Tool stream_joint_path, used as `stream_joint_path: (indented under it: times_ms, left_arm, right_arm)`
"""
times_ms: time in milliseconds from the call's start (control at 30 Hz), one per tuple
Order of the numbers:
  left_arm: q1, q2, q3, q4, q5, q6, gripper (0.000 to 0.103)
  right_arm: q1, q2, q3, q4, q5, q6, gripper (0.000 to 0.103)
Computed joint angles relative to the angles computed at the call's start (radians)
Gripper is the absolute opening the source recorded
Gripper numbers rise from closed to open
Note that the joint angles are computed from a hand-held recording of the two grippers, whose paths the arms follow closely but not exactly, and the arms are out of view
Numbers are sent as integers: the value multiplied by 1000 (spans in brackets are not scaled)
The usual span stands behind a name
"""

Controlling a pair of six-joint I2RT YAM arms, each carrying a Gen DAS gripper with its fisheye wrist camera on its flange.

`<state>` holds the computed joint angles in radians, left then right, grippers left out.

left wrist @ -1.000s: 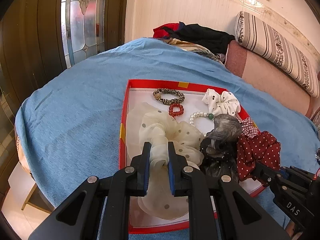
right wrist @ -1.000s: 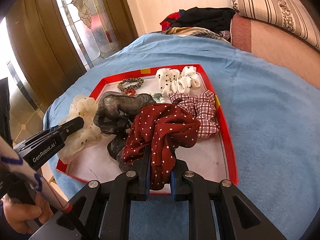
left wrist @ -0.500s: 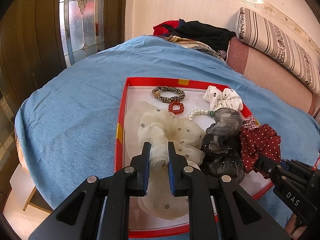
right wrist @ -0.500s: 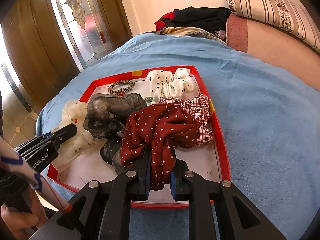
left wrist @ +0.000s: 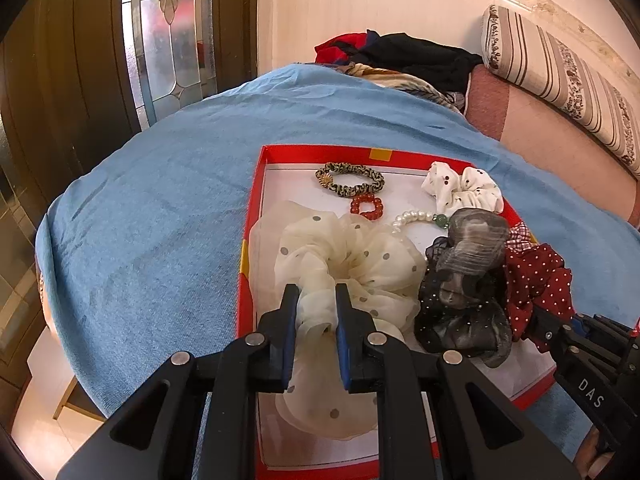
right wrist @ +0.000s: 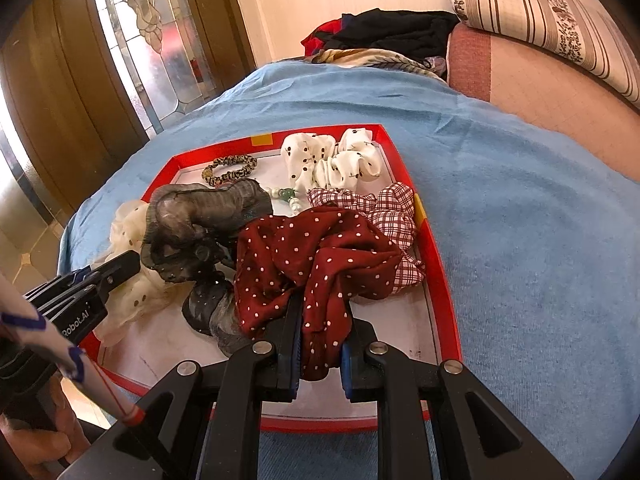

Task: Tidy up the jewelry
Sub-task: 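Lower both scrunchies into the box and open both grippers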

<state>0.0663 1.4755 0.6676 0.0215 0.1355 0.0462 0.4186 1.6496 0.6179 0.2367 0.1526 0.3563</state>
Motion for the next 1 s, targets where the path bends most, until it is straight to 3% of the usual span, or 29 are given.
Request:
stream_joint_path:
  times_ms: [1000]
  left_arm:
    - [-19, 47, 33, -7, -21, -29, 18]
  right_arm:
    - [-3, 50, 100, -91, 1, -21, 19]
